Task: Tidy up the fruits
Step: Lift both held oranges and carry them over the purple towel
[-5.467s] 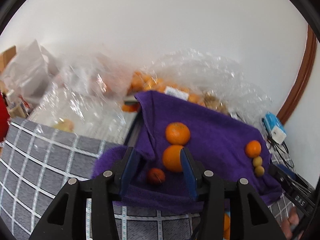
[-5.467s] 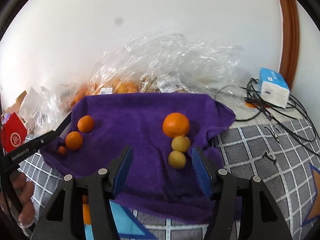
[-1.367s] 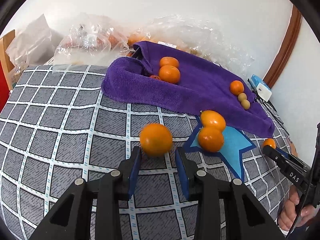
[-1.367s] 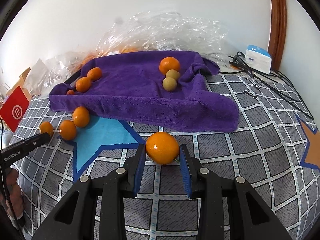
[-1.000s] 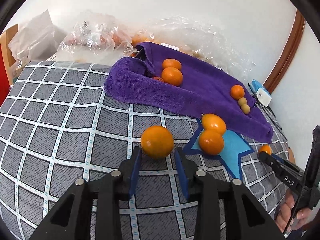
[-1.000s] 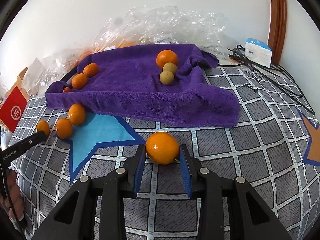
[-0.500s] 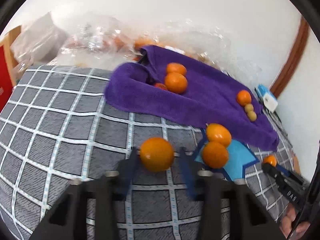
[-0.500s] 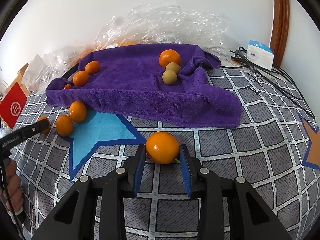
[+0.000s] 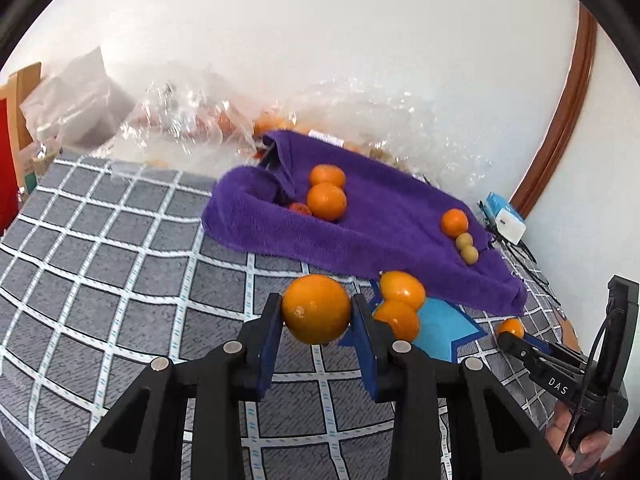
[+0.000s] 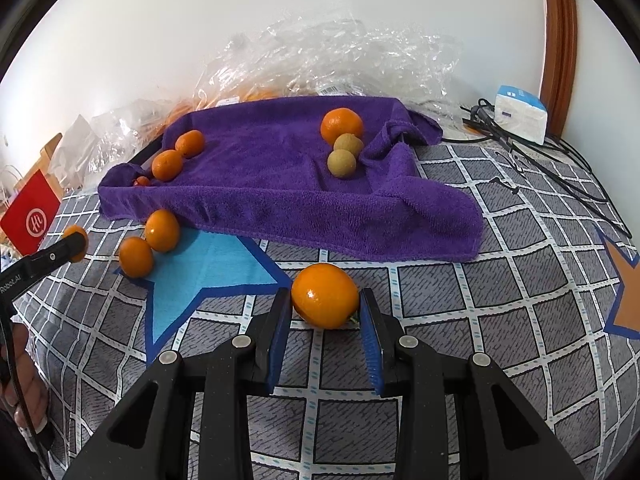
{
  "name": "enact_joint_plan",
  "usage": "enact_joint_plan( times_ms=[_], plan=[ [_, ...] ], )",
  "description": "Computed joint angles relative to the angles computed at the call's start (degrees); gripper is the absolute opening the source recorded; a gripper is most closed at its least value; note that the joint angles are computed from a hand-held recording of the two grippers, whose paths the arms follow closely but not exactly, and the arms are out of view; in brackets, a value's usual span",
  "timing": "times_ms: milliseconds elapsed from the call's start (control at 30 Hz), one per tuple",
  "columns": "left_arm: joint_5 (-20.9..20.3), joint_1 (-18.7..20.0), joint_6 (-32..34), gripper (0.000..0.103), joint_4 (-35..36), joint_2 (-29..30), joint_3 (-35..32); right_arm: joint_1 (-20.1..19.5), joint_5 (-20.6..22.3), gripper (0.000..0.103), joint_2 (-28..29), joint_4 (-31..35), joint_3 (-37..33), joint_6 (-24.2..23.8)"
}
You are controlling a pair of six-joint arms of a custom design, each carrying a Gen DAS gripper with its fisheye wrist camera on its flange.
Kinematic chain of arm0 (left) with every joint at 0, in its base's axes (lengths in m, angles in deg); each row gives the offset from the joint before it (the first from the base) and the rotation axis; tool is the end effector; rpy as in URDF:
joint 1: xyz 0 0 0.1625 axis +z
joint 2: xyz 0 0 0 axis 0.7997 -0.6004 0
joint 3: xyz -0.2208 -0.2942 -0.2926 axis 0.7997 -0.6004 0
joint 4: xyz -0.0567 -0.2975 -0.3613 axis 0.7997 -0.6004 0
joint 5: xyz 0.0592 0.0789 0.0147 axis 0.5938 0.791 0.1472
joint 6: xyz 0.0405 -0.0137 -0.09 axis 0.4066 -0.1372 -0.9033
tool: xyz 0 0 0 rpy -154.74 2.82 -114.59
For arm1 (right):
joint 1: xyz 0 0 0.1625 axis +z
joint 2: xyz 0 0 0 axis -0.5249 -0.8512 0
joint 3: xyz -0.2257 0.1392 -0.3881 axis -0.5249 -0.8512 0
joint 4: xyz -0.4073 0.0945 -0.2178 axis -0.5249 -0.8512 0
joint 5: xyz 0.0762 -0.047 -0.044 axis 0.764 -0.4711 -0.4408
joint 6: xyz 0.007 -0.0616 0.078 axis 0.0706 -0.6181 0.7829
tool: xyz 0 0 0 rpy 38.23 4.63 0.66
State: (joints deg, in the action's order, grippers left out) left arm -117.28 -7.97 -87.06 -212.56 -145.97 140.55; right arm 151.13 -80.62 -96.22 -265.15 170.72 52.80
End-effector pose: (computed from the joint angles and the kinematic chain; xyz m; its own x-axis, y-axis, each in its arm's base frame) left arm -0.0652 -0.3427 0.2582 -0.8698 0.2142 -0.4445 0.4627 0.6672 -0.5837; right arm 0.2305 -0.2950 0.0380 -0.7772 0.1055 0.6204 -0.3876 0.6963 -0.6041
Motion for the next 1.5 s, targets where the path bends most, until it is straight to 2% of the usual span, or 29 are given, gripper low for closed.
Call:
enact_joint_plan(
  times_ms=[200, 333, 467, 600, 833, 967, 1267, 1500],
  plan=[
    [-0.6, -0.3, 1.0, 0.032, -1.2, -2.5, 0.6, -1.0, 2.0, 0.034, -1.0, -0.7, 1.0, 0.8],
    [0.3, -0.8, 1.1, 0.032, -1.1, -3.3, 0.9, -0.8, 1.9, 0.034, -1.9, 0.5, 1.4, 2.7],
    [0.1, -0.9, 0.8, 0.032, -0.9, -4.2, 1.0, 0.8, 0.0, 0.034, -2.9, 2.0, 1.4, 3.3],
    [1.5, -1.3, -1.4, 0.032, 3.2, -6.0, 0.3, 2.7, -1.3, 0.034, -5.5, 4.8, 1.1, 3.6],
    [6.0, -3.8, -2.5, 0.032, 10.3, -9.5, -2.2, 3.8, -2.4, 0.034, -8.1, 7.7, -1.8, 0.0],
    [7.6, -4.0, -2.0, 0.032, 10.6, -8.5, -4.2, 2.7, -2.0, 0.034, -8.9, 8.6, -3.6, -1.8],
    [7.4, -3.2, -1.6, 0.032, 10.2, -5.3, -7.8, -2.0, 2.0, 0.034, -11.3, 13.5, -6.2, -1.6],
    [7.4, -2.0, -0.3, 0.032, 6.8, 0.9, -9.4, -6.7, 5.2, 0.034, -10.0, 17.1, -7.5, -1.4]
  ],
)
